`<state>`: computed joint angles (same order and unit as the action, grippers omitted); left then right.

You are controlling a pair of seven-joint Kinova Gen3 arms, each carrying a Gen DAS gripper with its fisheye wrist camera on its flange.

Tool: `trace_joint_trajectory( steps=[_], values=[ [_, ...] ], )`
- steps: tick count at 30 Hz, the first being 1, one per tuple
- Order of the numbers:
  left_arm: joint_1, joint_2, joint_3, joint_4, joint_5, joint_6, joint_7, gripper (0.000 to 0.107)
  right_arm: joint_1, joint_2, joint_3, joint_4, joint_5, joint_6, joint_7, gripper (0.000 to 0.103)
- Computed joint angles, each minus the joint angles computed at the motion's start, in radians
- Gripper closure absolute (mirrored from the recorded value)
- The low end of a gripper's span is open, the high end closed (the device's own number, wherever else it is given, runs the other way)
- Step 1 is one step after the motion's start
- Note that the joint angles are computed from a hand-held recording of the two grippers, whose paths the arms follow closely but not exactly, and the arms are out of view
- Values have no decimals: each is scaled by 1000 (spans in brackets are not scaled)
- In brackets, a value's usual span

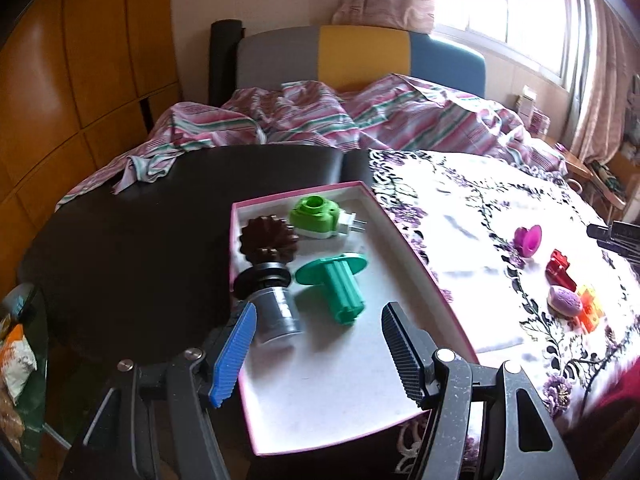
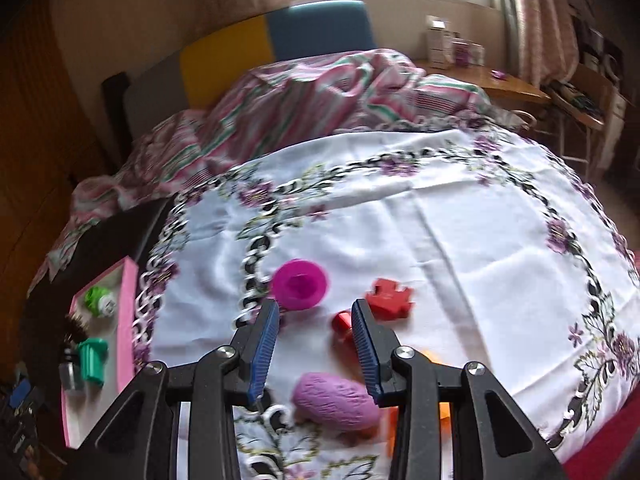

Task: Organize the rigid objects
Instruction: 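Move both tools back over the objects on the cloth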

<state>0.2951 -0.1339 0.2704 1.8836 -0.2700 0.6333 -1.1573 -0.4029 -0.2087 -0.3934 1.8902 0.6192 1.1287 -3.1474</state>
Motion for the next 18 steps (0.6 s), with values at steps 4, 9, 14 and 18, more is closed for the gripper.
trace_joint_trajectory(
  steps=[4, 9, 14, 18],
  values=[
    [20, 21, 17, -20, -11, 5, -3, 41, 44, -57, 3, 82, -29, -28, -120, 62],
    [65, 63, 13, -59, 21, 15, -56, 41, 127, -125, -29, 119, -35, -60, -184, 62],
    [123, 117, 13, -107, 54, 16, -116, 41, 186, -176, -44, 148, -65, -98, -215, 62],
    [165, 179, 9, -176, 119, 39, -179, 41, 228, -210, -28, 178, -112, -147, -212, 62]
  ],
)
